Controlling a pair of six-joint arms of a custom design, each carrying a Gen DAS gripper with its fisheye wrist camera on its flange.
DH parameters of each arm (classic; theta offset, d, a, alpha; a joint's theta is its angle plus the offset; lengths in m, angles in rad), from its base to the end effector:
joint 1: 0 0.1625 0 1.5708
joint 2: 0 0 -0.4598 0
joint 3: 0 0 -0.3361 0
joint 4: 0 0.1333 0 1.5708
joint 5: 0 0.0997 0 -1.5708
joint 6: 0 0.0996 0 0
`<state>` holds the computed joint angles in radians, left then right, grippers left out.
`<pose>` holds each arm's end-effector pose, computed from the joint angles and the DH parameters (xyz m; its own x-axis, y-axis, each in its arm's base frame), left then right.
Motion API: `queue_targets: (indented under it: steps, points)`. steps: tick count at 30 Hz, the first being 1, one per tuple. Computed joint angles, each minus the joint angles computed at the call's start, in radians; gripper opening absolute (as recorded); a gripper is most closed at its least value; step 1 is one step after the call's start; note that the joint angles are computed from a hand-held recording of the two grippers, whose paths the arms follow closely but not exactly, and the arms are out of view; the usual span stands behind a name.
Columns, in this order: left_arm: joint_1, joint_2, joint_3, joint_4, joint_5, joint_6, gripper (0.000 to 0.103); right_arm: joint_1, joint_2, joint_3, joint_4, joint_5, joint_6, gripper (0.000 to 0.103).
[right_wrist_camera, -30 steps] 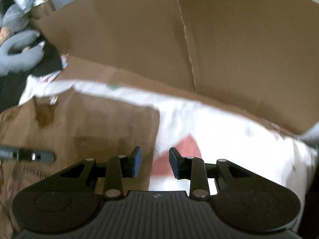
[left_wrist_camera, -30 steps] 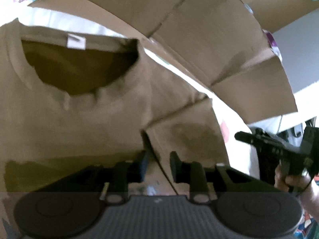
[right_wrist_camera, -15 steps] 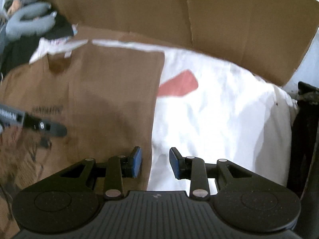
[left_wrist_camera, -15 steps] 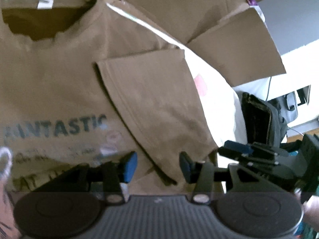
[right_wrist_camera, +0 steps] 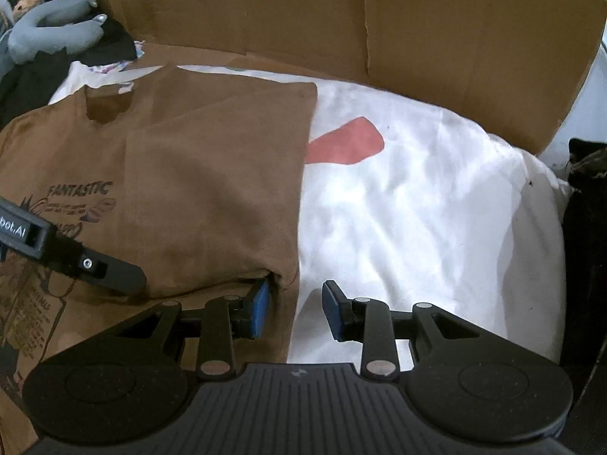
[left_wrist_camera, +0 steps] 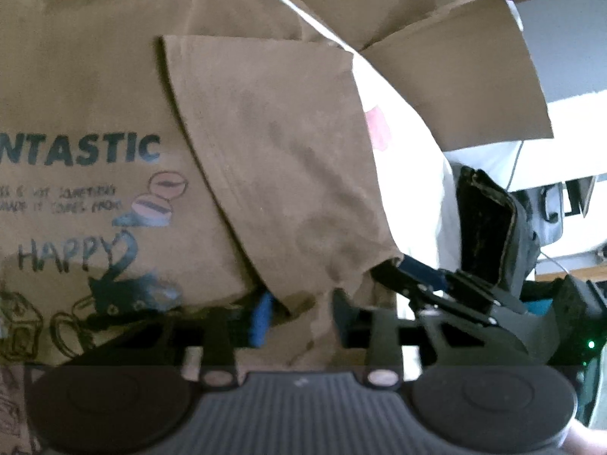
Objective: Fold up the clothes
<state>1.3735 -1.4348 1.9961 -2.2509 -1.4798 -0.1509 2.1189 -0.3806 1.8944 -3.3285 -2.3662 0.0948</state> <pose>0.0499 -0.4766 0.3525 -0.9968 0.0362 -0.0714 0.0453 0.9904 -0.1307 0.3447 -0.4453 -0.0458 -0.7321 -0.1382 0.6670 -0.4383 0.8451 -0.3060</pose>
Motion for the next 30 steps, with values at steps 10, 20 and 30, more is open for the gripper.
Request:
queue_targets:
  steps: [10,20,30]
  points:
    - [-0.003,-0.054,0.007,0.038,0.021,-0.004,0.004,-0.008,-0.009,0.012,0.028,-0.016,0.034,0.038]
    - [-0.039,-0.053,-0.029,0.048,0.049,0.063,0.007,0.008,-0.082,0.042,0.105,0.041,0.069,0.038]
    - [-0.083,0.030,-0.029,-0.072,0.076,0.148,0.013,0.009,-0.058,-0.019,0.022,0.089,-0.049,0.021]
